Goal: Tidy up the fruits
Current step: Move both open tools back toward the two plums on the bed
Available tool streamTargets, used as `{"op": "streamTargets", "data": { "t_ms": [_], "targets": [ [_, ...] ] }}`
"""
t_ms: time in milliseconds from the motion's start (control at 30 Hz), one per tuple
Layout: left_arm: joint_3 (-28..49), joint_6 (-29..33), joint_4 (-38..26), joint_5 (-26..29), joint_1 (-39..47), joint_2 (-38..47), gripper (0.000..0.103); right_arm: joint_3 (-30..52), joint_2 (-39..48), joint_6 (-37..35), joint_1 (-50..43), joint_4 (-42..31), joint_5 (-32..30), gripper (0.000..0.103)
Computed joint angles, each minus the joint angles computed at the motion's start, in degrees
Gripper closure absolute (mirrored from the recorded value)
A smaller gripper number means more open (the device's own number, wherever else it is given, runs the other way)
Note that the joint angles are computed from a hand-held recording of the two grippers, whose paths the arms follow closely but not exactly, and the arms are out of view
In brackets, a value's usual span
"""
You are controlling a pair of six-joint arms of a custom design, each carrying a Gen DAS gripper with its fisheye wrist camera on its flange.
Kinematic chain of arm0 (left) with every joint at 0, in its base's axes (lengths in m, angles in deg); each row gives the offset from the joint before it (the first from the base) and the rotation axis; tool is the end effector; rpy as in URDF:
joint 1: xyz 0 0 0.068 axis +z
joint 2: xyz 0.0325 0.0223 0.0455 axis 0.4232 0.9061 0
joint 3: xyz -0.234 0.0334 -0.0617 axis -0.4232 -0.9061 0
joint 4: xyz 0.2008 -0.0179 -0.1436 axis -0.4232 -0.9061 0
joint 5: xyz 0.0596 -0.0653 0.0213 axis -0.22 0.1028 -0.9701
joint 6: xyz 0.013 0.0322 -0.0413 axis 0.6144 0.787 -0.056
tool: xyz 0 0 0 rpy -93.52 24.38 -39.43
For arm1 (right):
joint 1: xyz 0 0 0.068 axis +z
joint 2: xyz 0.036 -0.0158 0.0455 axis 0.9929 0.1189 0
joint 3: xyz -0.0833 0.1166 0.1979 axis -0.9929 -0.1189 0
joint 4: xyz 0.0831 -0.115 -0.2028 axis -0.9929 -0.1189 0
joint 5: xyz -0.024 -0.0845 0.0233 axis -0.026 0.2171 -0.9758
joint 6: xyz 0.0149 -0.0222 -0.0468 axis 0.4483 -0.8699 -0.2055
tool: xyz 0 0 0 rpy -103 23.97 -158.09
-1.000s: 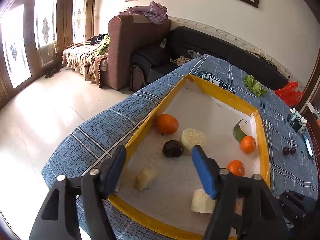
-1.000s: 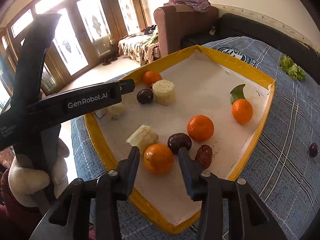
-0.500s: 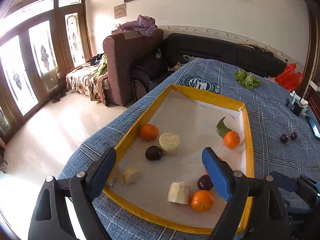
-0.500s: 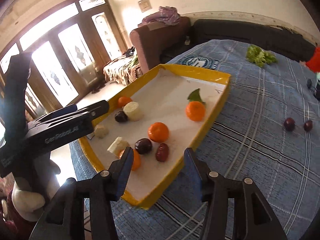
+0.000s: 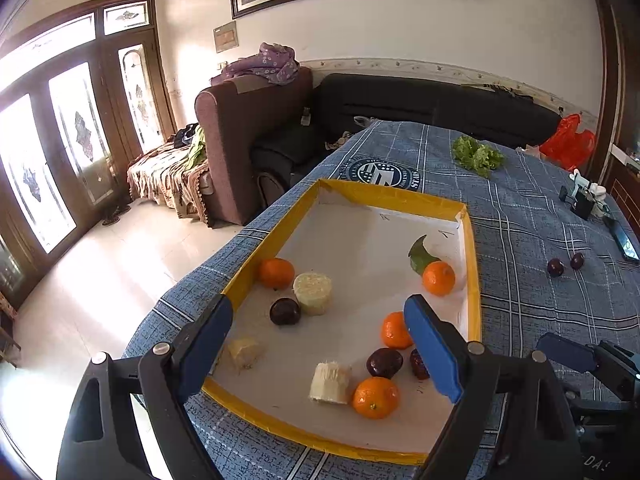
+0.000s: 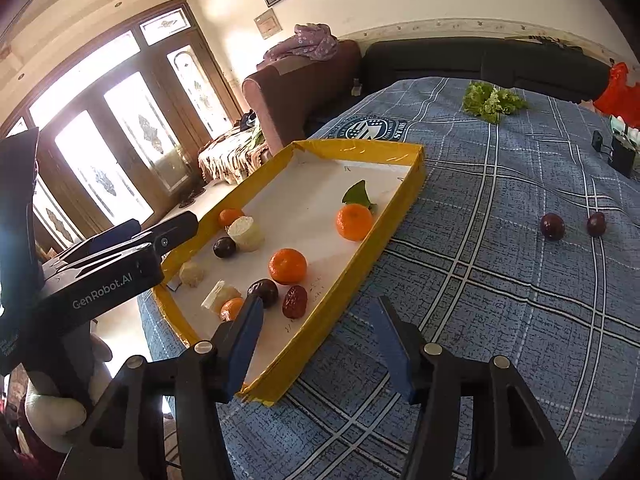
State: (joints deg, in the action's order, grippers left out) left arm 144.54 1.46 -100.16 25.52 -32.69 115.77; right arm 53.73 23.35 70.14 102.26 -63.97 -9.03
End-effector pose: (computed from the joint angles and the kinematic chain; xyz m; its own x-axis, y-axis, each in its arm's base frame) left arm 0.1867 -0.2436 0.2132 -0.5985 -0.2005 -0.7757 -0.4152 0.9056 0.0863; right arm 0.2451 0.1031 0.1569 -0.6853 -0.2325 -0.6901 -0.5997 0.7178 0.3537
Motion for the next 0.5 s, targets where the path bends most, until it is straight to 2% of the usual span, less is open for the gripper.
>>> {"op": "streamTargets", "data": {
  "t_ms": [500],
  "targets": [
    [0.96, 2.91, 0.68, 1.12, -0.23, 1.31, 0.016, 0.28, 1.21, -0.34, -2.64, -0.17, -1.31, 0.04]
  ]
}}
